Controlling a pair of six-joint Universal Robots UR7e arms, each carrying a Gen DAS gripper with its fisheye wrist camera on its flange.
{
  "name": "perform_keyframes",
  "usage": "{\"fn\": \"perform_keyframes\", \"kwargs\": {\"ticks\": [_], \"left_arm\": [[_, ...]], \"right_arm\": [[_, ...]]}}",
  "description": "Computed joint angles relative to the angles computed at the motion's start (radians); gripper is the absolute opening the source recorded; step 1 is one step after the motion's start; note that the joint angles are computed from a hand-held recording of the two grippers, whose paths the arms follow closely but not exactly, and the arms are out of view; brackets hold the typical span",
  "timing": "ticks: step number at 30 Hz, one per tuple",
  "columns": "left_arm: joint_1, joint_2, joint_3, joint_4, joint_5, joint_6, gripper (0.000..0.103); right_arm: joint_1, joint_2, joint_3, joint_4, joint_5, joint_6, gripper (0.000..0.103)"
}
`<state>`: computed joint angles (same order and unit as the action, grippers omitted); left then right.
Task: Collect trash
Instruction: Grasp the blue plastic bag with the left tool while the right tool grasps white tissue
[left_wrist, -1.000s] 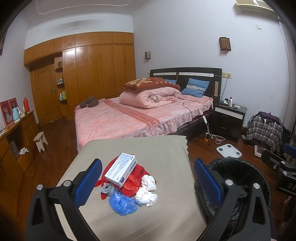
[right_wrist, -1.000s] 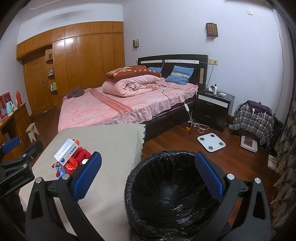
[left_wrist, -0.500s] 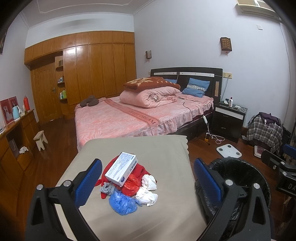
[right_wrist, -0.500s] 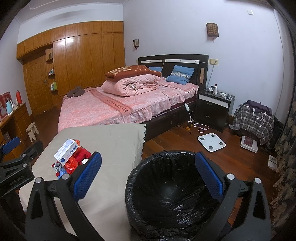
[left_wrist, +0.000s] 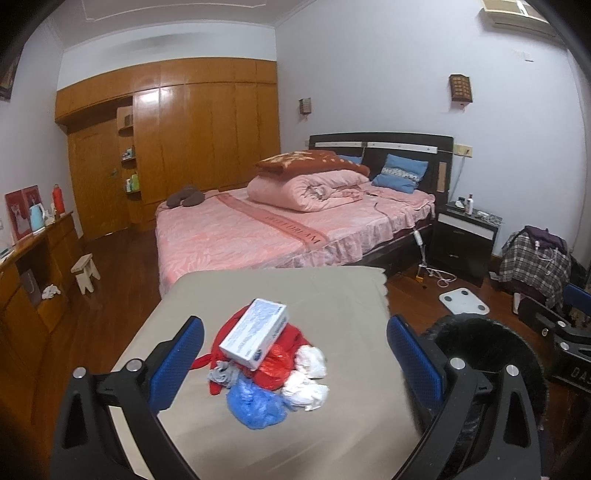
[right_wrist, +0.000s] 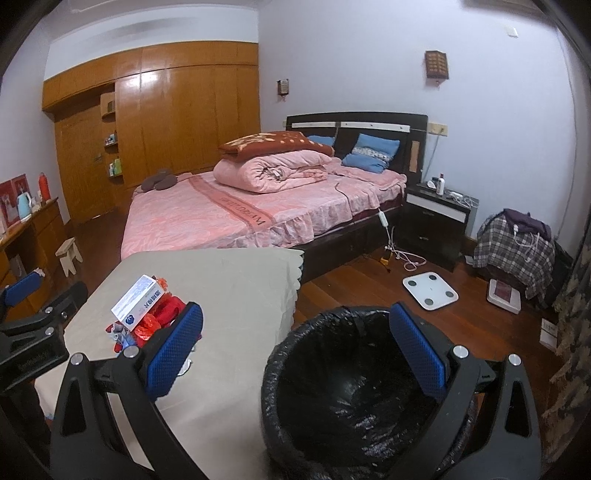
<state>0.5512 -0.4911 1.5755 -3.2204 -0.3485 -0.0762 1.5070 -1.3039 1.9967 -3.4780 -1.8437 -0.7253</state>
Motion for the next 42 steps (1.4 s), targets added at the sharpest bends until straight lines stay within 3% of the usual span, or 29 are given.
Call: {"fn": "perform_keyframes", "kwargs": {"ticks": [9, 17, 29, 37, 39, 42], "left_arm": [[0.088, -0.021, 0.081, -0.077, 0.078, 0.031, 0.097], [0.158, -0.015, 0.119, -0.112, 0.051, 0.044, 0.097], [0.218, -0.033, 0.161, -0.128, 0.011, -0.009, 0.096], [0.234, -0.045, 0.163, -0.092, -0.013, -0.059, 0.096], [0.241, -0.053, 0.165, -0.064, -0.028, -0.087, 0.097], [0.243, -0.059, 0.169, -0.032, -0.050, -0.132, 0.097]], "right_arm": [[-0.006, 0.158, -0.077, 0.024, 0.029, -0.006, 0.098], [-0.005, 0.305, -0.147, 0.071, -0.006, -0.012, 0.098], [-0.001, 0.427, -0.207, 0.134, -0.011, -0.058, 0.097], [-0.001, 0.455, -0.245, 0.247, 0.008, -0.060, 0.080], [-0.014, 0.433, -0.253, 0.345, 0.064, -0.044, 0.053], [-0.018, 0.408, -0.257, 0.448, 0.106, -0.040, 0.033]]}}
